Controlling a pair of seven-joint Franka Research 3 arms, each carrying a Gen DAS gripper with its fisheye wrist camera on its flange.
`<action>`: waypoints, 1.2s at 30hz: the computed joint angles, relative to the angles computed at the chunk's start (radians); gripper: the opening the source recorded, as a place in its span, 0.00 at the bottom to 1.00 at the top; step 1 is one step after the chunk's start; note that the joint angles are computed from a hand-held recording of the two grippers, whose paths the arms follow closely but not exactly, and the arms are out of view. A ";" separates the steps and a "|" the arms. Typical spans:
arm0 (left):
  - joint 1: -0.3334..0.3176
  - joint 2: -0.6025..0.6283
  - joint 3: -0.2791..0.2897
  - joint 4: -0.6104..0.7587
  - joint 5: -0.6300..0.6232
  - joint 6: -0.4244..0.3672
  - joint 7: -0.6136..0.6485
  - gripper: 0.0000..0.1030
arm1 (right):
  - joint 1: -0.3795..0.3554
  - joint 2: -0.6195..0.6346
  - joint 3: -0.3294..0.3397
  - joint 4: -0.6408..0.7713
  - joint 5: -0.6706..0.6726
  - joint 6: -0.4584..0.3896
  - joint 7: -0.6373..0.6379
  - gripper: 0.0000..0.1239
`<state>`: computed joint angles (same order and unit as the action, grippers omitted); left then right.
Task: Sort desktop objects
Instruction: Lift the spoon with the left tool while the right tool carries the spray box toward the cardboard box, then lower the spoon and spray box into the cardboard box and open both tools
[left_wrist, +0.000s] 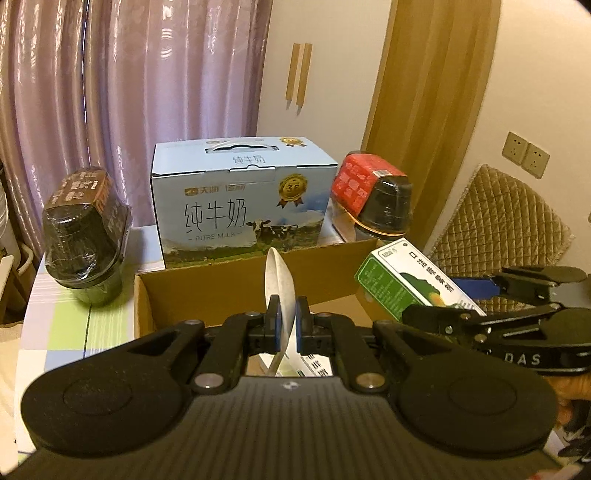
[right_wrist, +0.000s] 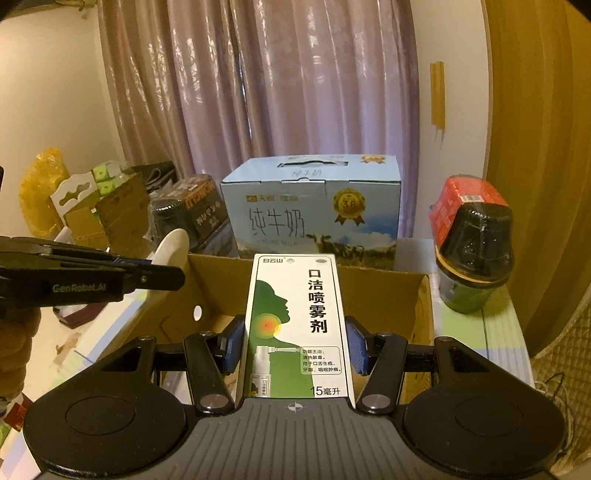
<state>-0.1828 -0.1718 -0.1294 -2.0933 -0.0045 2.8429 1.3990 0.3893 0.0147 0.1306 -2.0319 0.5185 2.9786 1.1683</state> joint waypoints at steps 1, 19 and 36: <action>0.000 0.013 0.003 0.008 -0.005 0.007 0.004 0.04 | 0.000 0.008 0.000 0.006 -0.004 0.001 0.004 0.43; 0.033 0.033 -0.003 -0.017 0.004 0.021 0.020 0.20 | -0.006 0.068 0.001 0.027 -0.103 0.008 0.094 0.43; -0.021 -0.144 0.034 -0.206 -0.042 0.059 -0.013 0.33 | 0.005 -0.057 0.009 -0.104 0.100 0.092 -0.018 0.52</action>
